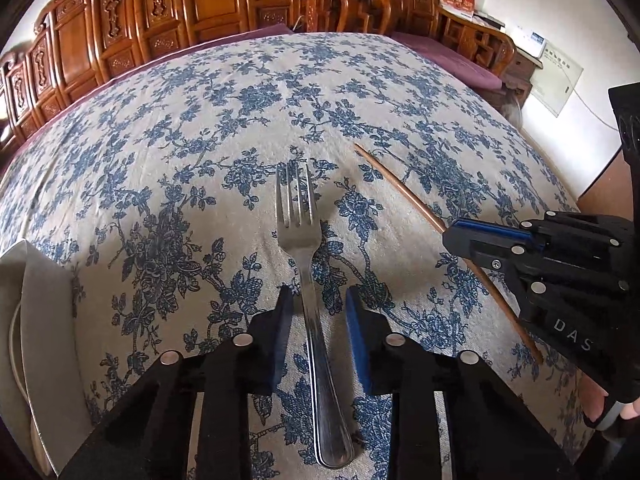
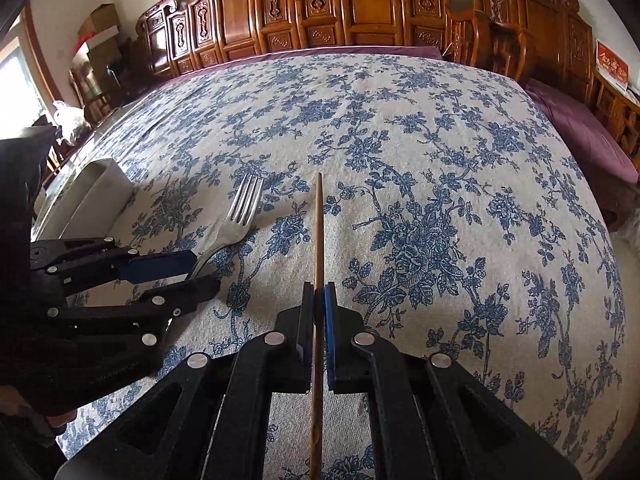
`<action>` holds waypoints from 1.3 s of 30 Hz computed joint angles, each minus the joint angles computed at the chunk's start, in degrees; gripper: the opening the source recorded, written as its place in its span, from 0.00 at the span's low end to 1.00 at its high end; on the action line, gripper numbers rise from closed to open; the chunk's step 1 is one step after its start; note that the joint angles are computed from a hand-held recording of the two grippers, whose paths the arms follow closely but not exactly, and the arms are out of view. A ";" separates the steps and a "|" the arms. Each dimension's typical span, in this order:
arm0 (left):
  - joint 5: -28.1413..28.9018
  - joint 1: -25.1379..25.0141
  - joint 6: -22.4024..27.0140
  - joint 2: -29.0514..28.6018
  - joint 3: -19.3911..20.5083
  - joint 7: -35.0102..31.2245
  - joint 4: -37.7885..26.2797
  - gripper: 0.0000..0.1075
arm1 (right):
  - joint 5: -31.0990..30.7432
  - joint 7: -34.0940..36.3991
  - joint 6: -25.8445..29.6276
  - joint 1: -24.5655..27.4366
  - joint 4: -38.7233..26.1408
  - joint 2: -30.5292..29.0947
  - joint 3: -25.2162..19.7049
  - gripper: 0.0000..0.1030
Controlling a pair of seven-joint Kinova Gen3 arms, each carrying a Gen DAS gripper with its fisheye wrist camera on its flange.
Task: Organize utensils
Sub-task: 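Grasp the metal fork with the left tool while the right tool grasps the wooden chopstick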
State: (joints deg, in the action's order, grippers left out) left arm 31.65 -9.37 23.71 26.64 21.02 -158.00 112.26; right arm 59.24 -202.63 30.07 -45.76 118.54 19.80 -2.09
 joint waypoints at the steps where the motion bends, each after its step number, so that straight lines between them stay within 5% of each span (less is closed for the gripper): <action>1: -0.02 0.14 -0.48 -0.11 -0.16 0.04 0.16 0.14 | 0.01 0.02 -0.06 0.06 -0.01 0.04 0.00 0.06; 8: -0.15 -0.60 4.08 0.13 -1.94 0.73 -1.79 0.06 | -3.86 4.98 0.68 0.65 -1.70 1.90 -0.22 0.06; 19: 9.12 -6.88 9.50 -6.00 -2.84 -12.03 0.97 0.06 | -2.84 2.42 -0.92 -1.17 -1.12 2.11 2.68 0.06; 32: 15.88 -9.63 21.56 -13.13 -12.83 -22.34 0.82 0.06 | -9.06 5.10 4.75 -1.09 -4.24 2.86 0.36 0.06; 39: 16.79 -9.28 26.50 -13.70 -18.21 -23.80 -1.65 0.06 | -12.57 7.12 13.12 -3.67 -6.14 -0.95 -1.98 0.06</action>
